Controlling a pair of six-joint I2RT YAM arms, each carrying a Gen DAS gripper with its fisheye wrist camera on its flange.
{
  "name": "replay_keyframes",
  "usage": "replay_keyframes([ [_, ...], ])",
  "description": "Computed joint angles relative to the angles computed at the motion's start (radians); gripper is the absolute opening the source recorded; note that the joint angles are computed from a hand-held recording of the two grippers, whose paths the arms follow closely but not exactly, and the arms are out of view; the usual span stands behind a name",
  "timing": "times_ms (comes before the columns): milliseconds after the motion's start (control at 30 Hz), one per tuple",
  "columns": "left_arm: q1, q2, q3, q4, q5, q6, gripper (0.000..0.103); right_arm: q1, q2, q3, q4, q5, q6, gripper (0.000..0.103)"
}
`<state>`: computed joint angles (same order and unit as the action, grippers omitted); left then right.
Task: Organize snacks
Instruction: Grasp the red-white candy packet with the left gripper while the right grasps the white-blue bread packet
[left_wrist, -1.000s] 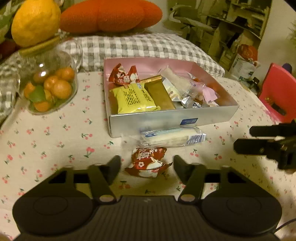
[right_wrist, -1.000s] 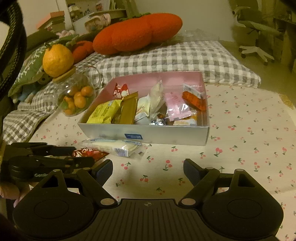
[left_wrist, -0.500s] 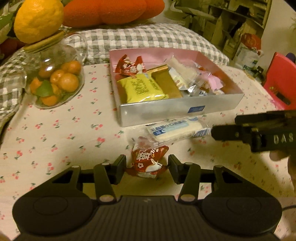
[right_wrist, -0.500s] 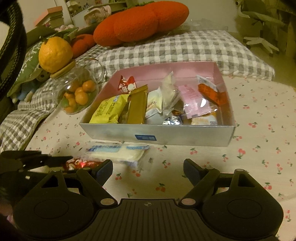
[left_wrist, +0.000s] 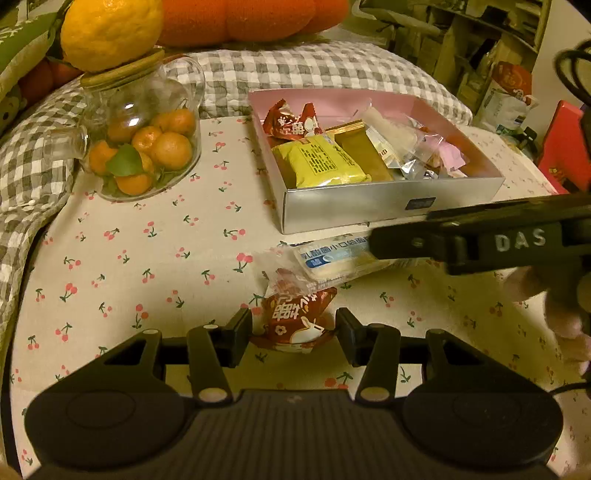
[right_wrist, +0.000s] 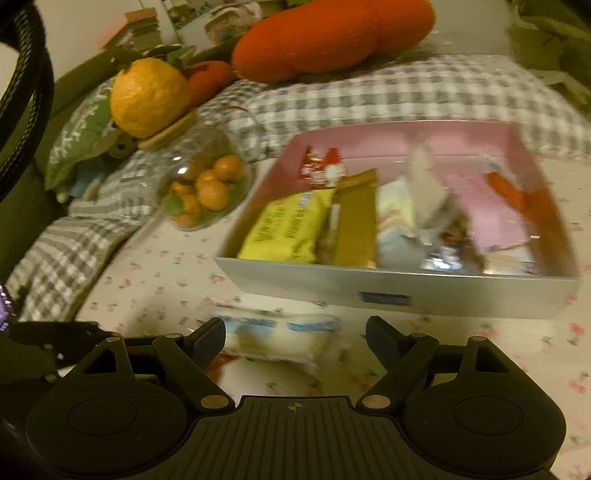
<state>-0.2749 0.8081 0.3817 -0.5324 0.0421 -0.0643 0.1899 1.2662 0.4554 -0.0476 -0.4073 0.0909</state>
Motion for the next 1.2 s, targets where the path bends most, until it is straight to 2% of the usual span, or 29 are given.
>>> replay_keyframes([
  [67, -0.001, -0.001, -0.002, 0.002, -0.001, 0.001, 0.046, 0.003, 0.039, 0.008, 0.029, -0.037, 0.016, 0.084],
  [133, 0.002, -0.002, -0.006, 0.004, 0.003, 0.004, 0.046, 0.008, 0.063, 0.006, 0.065, -0.055, 0.026, 0.073],
  [267, 0.032, -0.004, -0.013, 0.015, 0.037, 0.011, 0.046, 0.003, 0.075, 0.005, 0.061, -0.072, 0.008, 0.039],
  [400, 0.054, -0.005, -0.018, 0.034, 0.064, 0.012, 0.045, -0.032, 0.057, 0.023, -0.033, -0.108, -0.043, 0.028],
  [533, 0.064, -0.01, -0.029, 0.059, 0.104, 0.026, 0.045, -0.043, 0.017, 0.046, -0.173, -0.122, -0.123, 0.027],
  [667, 0.025, 0.007, -0.005, 0.035, 0.04, 0.009, 0.045, -0.04, -0.056, 0.022, -0.188, -0.066, -0.183, 0.034],
  [733, 0.014, 0.009, 0.004, 0.022, 0.005, 0.009, 0.045, -0.04, -0.067, 0.017, -0.176, -0.046, -0.22, 0.048],
  [767, 0.02, 0.003, 0.004, 0.017, 0.004, 0.015, 0.045, -0.037, -0.065, 0.017, -0.169, -0.043, -0.245, 0.059],
  [800, 0.037, 0.001, 0.004, 0.015, 0.017, 0.024, 0.045, -0.03, -0.059, 0.021, -0.166, -0.04, -0.276, 0.065],
  [933, 0.096, 0.02, 0.01, 0.008, 0.038, 0.04, 0.045, 0.035, -0.024, 0.034, -0.124, 0.017, -0.361, 0.065],
  [1200, 0.14, 0.044, 0.013, 0.01, 0.063, 0.053, 0.045, 0.084, 0.106, 0.067, -0.031, 0.033, -0.383, 0.063],
])
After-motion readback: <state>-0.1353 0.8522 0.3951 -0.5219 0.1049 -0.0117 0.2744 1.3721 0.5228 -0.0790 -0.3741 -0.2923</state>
